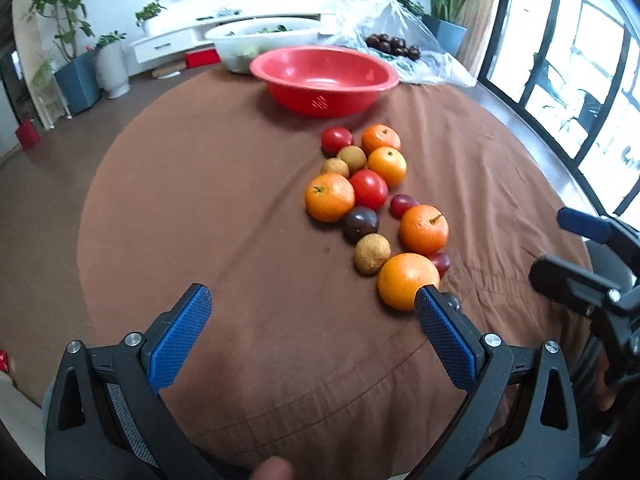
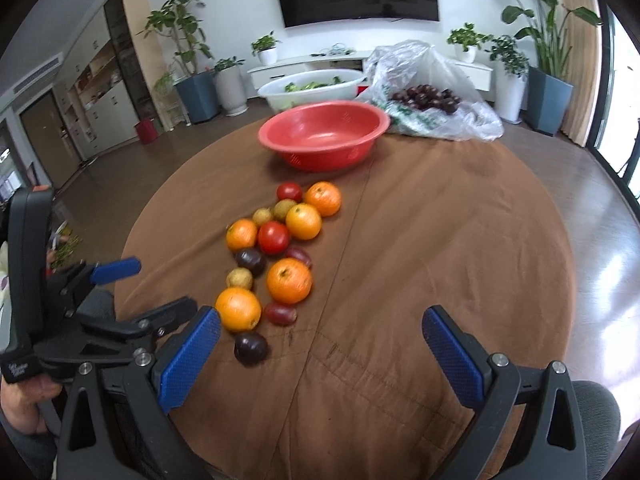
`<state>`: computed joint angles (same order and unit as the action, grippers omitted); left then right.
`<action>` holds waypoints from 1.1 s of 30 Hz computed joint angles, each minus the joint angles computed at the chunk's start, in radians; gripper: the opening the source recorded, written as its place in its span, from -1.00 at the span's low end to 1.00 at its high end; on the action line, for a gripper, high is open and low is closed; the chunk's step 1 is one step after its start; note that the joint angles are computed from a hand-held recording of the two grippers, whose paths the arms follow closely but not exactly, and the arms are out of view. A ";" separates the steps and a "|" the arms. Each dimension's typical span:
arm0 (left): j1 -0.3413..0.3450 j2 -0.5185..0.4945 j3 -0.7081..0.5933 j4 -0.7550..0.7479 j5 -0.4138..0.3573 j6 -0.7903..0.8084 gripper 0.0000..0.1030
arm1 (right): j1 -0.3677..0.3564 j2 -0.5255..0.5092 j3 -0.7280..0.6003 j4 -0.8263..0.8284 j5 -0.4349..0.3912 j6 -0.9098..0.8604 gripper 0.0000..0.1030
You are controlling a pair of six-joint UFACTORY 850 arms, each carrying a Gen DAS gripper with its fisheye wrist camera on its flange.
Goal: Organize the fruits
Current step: 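Grasp the dark plum with the right tool while the left tool approaches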
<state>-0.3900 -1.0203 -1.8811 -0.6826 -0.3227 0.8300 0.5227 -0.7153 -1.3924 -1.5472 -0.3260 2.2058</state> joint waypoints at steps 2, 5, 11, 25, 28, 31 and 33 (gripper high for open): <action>0.004 -0.022 -0.037 0.001 -0.029 -0.018 0.99 | -0.004 0.000 0.005 -0.069 0.026 0.065 0.95; 0.012 -0.041 -0.074 0.026 -0.065 -0.049 0.99 | 0.005 -0.012 -0.008 -0.120 0.037 0.079 0.87; 0.062 -0.058 -0.099 -0.176 -0.200 0.103 0.99 | 0.006 -0.068 -0.081 0.179 0.085 -0.248 0.40; 0.071 -0.035 -0.056 -0.262 -0.182 0.225 0.99 | 0.014 -0.179 -0.242 0.794 0.038 -0.914 -0.18; 0.075 -0.047 -0.075 -0.229 -0.186 0.181 0.99 | 0.018 -0.188 -0.254 0.840 0.028 -0.964 -0.31; 0.074 -0.047 -0.075 -0.234 -0.189 0.195 0.99 | 0.018 -0.192 -0.256 0.833 0.021 -0.955 -0.41; 0.072 -0.045 -0.069 -0.253 -0.193 0.222 0.99 | 0.014 -0.187 -0.247 0.832 0.038 -0.949 -0.42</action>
<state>-0.3185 -1.0649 -1.9505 -0.9354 -0.5152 1.0519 0.5366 -0.9020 -1.6390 -0.7152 -0.2880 1.2569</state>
